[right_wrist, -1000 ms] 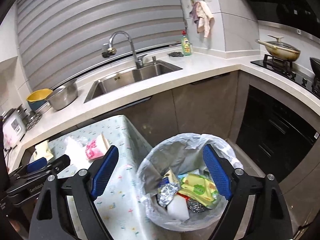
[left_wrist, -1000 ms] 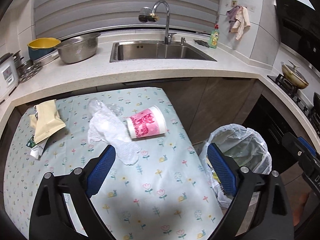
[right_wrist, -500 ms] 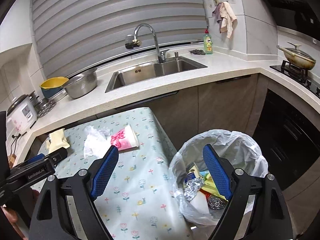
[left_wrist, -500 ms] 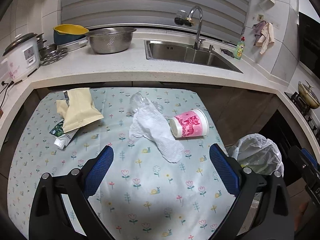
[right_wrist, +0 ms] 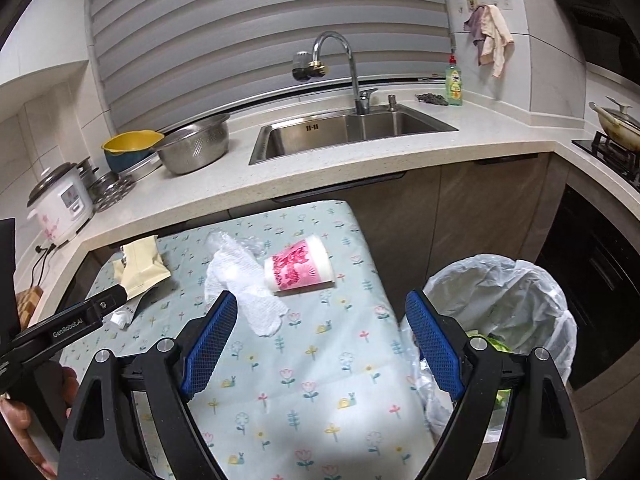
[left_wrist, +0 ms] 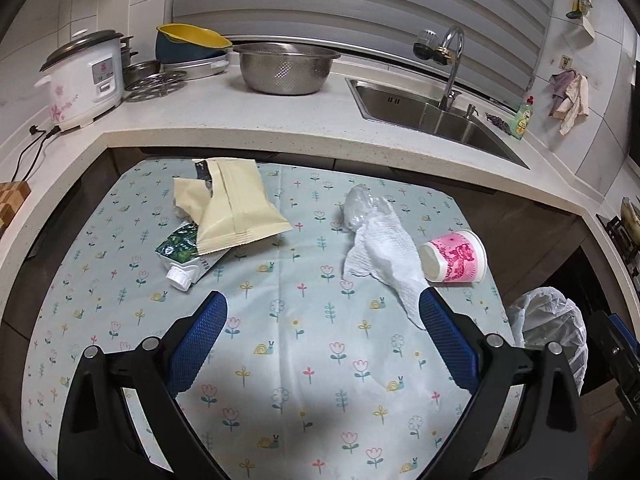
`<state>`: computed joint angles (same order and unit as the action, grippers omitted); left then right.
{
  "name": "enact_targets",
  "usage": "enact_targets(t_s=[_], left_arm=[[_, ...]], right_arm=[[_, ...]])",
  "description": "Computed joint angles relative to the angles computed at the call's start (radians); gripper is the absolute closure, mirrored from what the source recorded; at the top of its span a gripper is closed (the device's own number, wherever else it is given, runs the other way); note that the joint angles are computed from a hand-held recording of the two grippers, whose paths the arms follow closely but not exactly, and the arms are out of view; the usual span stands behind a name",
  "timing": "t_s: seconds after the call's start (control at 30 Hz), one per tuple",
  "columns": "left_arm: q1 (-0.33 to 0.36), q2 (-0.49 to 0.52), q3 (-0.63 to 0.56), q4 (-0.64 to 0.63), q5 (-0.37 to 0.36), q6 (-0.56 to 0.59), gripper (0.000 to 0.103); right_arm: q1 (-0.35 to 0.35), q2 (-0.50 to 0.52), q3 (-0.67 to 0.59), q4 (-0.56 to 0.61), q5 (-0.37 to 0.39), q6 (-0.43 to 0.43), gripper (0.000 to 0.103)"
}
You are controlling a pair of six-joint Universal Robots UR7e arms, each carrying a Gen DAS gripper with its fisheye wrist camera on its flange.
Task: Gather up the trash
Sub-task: 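Move both tools back over the table toward the remaining items, then grasp a beige packet with the left tool while the right tool grasps the white paper towel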
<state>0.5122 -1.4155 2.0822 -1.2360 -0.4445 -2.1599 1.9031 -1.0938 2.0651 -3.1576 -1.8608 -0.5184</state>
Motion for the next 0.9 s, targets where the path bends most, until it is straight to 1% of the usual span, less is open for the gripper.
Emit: enact_targets(t_s=[0.13, 0.27, 0.47, 0.63, 0.73, 0.8, 0.9], left_arm=[[0.006, -0.048, 0.023, 0.057, -0.016, -0.051, 0.011], [0.023, -0.092, 0.042, 0.093, -0.019, -0.079, 0.011], [0.07, -0.144, 0.056, 0.135, -0.007, -0.088, 0.011], [0.133, -0.181, 0.063, 0.123, 0.024, -0.045, 0.011], [0.177, -0.195, 0.066, 0.092, 0.05, 0.003, 0.011], [0.206, -0.198, 0.066, 0.065, 0.067, 0.038, 0.011], [0.253, -0.204, 0.072, 0.004, 0.093, 0.107, 0.011]], right_arm=[[0.017, 0.035, -0.002, -0.007, -0.01, 0.003, 0.02], [0.034, 0.083, -0.015, -0.01, -0.023, 0.007, 0.02], [0.051, 0.168, -0.054, -0.006, -0.035, 0.015, 0.02], [0.055, 0.251, -0.107, 0.01, -0.038, 0.018, 0.02], [0.056, 0.305, -0.15, 0.032, -0.037, 0.019, 0.024], [0.057, 0.343, -0.18, 0.039, -0.041, 0.015, 0.028], [0.058, 0.396, -0.222, 0.049, -0.052, 0.008, 0.03]])
